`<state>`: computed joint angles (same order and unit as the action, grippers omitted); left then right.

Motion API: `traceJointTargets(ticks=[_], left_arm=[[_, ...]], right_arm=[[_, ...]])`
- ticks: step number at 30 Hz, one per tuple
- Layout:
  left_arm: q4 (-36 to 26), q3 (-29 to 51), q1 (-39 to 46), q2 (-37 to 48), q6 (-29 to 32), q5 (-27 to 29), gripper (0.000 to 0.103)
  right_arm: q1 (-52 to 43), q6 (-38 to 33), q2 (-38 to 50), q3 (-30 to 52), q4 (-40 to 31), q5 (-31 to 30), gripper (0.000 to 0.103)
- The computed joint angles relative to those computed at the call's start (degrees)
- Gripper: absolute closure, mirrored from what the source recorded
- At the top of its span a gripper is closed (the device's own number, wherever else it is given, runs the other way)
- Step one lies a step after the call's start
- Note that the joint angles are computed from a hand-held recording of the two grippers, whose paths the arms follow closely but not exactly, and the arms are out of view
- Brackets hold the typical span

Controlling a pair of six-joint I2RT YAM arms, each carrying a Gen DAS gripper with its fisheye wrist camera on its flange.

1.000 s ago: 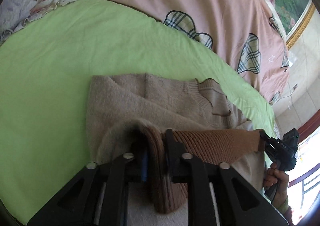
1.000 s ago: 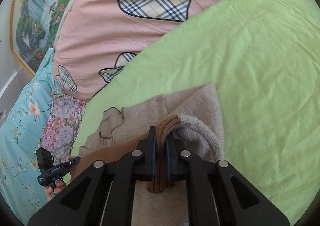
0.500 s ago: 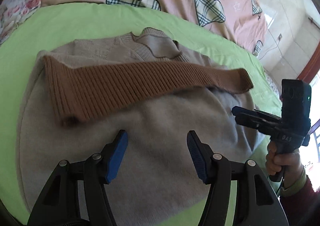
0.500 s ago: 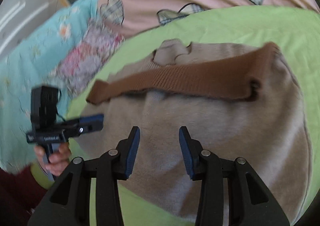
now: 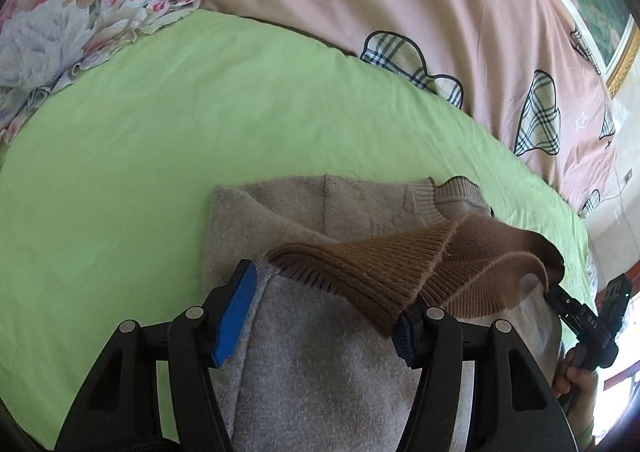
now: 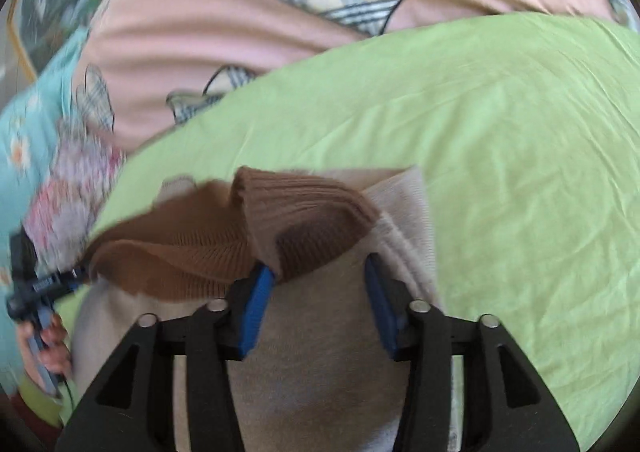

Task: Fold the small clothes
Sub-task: 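Lift the hem with both grippers and fold it toward the collar, then open both grippers and release the hem on the folded sweater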

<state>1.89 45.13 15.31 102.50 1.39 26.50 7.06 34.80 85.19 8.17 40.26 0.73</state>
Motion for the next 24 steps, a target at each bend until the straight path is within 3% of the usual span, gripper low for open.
traceJointTargets(ticks=[6,8,11,14,16,20,24], left_arm=[[4.4,-4.5,3.0,-3.6,-4.5,3.0,0.041],[2.2,-2.9,3.6,-4.2,-4.7,4.4,0.041],[-0.9,-1.0,1.7,-7.2,-5.2,1.5,0.041],[-2.3,-2.9,1.7,-12.0,-4.9,1.9,0.031],[-2.2,-5.8,2.2,-15.2,-5.1,2.2,0.029],[-3.6,-14.8,6.2,-22.0,-2.5,8.4,0.025],[-6.5,-24.5,10.2,-28.2,2.0,13.6,0.025]], right_arm=[[2.4,1.6,-8.1,-3.3,-3.6,1.8,0.049],[2.6,1.0,-12.3,-3.3,-7.5,2.1,0.048],[3.8,1.4,-17.2,-1.9,-13.6,3.2,0.047],[6.8,3.1,-25.8,-2.7,-19.4,5.1,0.047],[10.3,5.3,-31.4,-3.6,-23.6,7.7,0.043],[23.1,13.1,-40.7,-6.0,-31.3,16.5,0.041],[37.5,23.0,-39.7,-7.6,-32.1,25.8,0.04]])
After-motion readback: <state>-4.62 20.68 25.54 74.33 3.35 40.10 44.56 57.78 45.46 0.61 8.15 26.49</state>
